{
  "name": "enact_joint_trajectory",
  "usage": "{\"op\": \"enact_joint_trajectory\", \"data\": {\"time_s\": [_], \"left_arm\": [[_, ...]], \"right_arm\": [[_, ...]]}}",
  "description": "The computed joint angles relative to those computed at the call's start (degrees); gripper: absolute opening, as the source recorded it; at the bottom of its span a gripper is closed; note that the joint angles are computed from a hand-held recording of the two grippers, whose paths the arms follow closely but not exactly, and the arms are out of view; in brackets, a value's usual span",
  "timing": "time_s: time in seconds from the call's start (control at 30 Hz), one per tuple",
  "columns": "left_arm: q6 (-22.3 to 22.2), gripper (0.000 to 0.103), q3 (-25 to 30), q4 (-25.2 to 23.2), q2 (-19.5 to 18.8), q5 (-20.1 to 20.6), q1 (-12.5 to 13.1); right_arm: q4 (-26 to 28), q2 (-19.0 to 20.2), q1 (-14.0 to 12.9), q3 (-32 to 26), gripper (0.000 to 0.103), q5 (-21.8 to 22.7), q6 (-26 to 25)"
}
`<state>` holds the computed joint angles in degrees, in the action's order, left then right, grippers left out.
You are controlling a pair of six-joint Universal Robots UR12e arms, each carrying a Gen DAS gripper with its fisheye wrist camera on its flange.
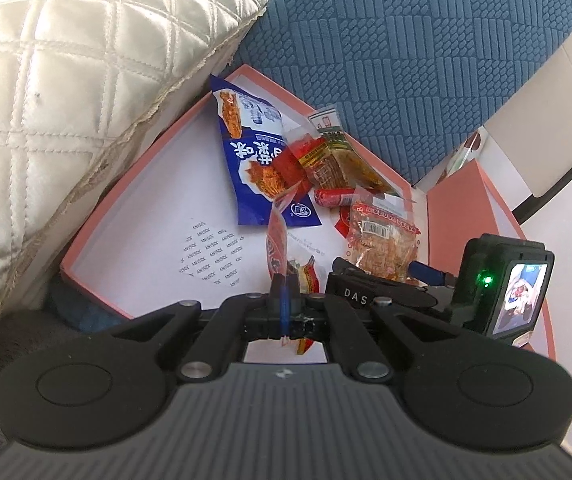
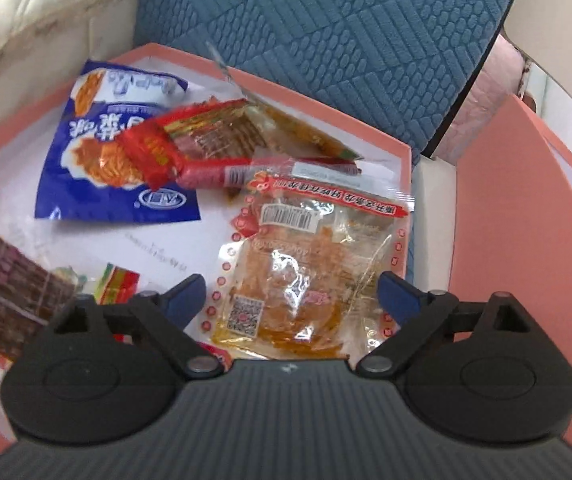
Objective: Organize snacks
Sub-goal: 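Lift the red packet with the left tool while the right tool grasps a clear dried-tofu bag, then carry both held packets up and over the pink box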
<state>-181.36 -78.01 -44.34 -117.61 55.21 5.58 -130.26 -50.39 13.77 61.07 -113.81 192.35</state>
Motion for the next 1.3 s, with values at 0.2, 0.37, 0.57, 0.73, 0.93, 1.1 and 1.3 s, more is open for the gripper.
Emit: {"op": "enact_joint_trajectory", "data": {"time_s": [0.2,0.37,0.57,0.73,0.93,1.1,1.3], "left_arm": [[0.0,0.0,-0.3,0.4,0.1,0.2,0.0],[0.2,0.0,-0.8,1.1,0.4,0.0,-0.1],[0.5,0.0,-0.9,2.1,1.1,-0.2,-0.3],[0.5,0.0,-0.8,3.1,1.8,0.4,-0.9],[-0.3,0.0,-1.3,4.4,3.2,0.6,-1.2],[-2.2,0.0,-1.4,5.2,4.2,0.1,-1.4],[-2.5,0.0,-0.8,5.2,5.3,-1.3,-1.6]], "right_arm": [[0.3,-0.8,-0.5,0.6,0.068,1.9,2.6],[0.2,-2.2,-1.4,1.8,0.056,5.9,4.9],[-0.8,-4.4,-1.9,3.7,0.054,8.7,9.2],[-1.5,-6.1,-1.8,4.5,0.054,9.6,8.7],[-2.8,-8.5,-2.0,6.0,0.054,11.3,9.0],[-3.4,-10.5,-2.0,7.0,0.054,11.7,8.7],[-3.6,-12.5,-1.9,7.8,0.054,11.6,9.8]]}}
